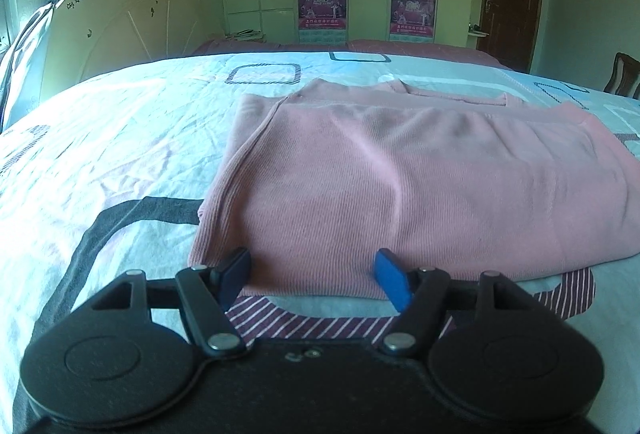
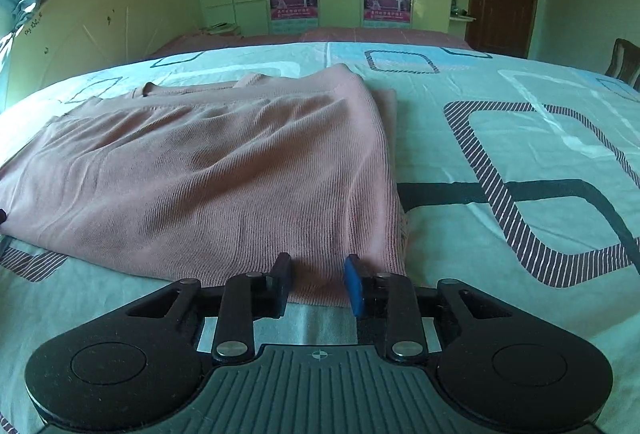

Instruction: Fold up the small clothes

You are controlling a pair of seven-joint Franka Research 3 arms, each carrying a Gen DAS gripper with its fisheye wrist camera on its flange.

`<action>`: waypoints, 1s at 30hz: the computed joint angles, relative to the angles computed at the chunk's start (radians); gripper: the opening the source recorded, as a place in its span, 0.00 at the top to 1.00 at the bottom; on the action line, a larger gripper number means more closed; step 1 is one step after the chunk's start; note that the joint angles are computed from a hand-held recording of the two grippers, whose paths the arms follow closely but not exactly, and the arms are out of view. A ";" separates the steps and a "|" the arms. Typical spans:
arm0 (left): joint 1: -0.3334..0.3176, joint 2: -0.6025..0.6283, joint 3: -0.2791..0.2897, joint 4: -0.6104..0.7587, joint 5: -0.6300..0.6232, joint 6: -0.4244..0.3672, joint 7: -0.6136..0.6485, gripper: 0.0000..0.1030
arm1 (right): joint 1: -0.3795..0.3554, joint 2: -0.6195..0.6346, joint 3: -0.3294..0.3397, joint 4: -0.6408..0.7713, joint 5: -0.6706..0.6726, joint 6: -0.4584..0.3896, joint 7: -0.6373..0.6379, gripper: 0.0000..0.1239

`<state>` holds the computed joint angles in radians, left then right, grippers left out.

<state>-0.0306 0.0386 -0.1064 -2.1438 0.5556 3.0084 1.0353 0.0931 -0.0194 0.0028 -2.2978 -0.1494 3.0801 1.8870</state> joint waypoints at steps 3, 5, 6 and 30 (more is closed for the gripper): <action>0.002 0.004 -0.003 0.003 -0.025 0.000 0.018 0.33 | 0.004 0.001 -0.001 -0.001 0.026 0.002 -0.030 0.77; 0.003 0.005 -0.007 0.002 -0.060 0.001 0.044 0.33 | 0.009 0.002 -0.003 -0.009 0.070 0.017 -0.072 0.77; 0.004 0.005 -0.007 0.000 -0.073 0.004 0.050 0.33 | 0.010 0.006 -0.004 -0.021 0.085 0.050 -0.099 0.77; -0.067 -0.061 0.012 -0.071 -0.896 0.033 0.341 0.38 | 0.070 -0.022 -0.011 -0.005 0.473 0.035 -0.389 0.97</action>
<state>-0.0974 -0.0220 -0.0945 -2.2146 -0.3399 3.0419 1.3765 0.1629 -0.0416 -0.0081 -2.3029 0.3232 3.1151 1.4983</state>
